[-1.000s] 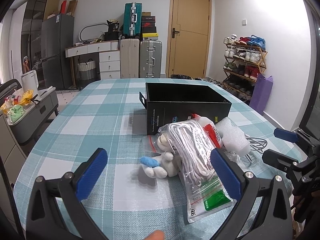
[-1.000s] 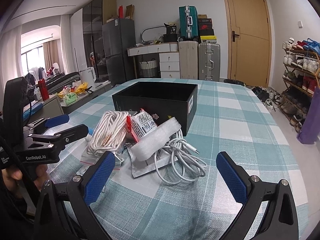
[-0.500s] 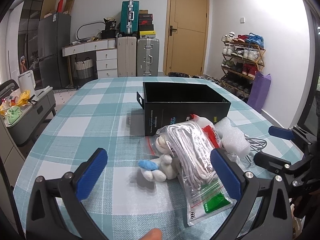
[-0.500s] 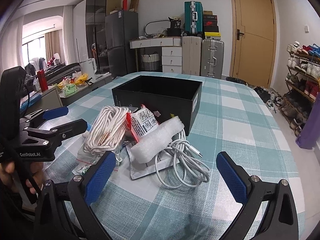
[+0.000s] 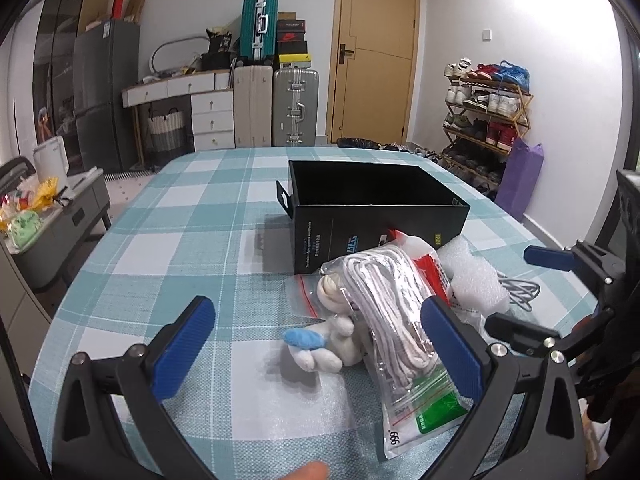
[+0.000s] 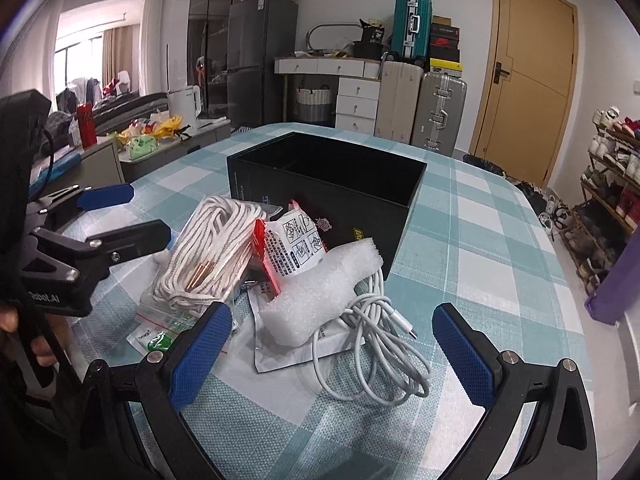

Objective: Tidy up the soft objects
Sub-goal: 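Reach the right gripper to the white foam piece and close on it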

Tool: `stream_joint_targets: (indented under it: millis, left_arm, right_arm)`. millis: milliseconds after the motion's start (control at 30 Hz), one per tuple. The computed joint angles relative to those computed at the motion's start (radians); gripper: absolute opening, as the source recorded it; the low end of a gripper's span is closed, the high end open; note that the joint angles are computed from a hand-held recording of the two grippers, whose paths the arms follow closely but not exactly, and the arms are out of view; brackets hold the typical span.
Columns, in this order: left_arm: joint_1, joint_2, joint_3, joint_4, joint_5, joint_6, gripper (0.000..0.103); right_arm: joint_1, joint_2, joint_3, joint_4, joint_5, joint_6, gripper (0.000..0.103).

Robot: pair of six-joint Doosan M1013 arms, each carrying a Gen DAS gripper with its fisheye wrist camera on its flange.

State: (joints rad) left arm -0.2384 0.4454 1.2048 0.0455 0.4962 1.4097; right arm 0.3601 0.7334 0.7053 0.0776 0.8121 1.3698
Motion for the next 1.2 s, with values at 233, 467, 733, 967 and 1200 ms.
stream_joint_targets:
  millis: [233, 467, 733, 967, 1200]
  left_arm:
    - [0.002, 0.01, -0.016, 0.029, 0.007, -0.012, 0.103]
    - [-0.005, 0.009, -0.009, 0.085, -0.047, -0.004, 0.103]
    - [0.014, 0.025, -0.03, -0.11, -0.02, 0.14, 0.103]
    - [0.015, 0.024, -0.022, -0.131, -0.025, 0.157, 0.103]
    - [0.014, 0.024, -0.024, -0.122, -0.017, 0.155, 0.103]
  right_arm:
    - [0.009, 0.036, -0.067, -0.042, 0.056, -0.012, 0.101]
    - [0.016, 0.061, -0.11, -0.067, 0.095, -0.028, 0.094]
    - [0.028, 0.08, -0.142, -0.115, 0.108, -0.047, 0.074]
    - [0.026, 0.059, -0.1, -0.101, 0.069, -0.061, 0.048]
    - [0.019, 0.022, -0.028, -0.056, -0.002, -0.078, 0.041]
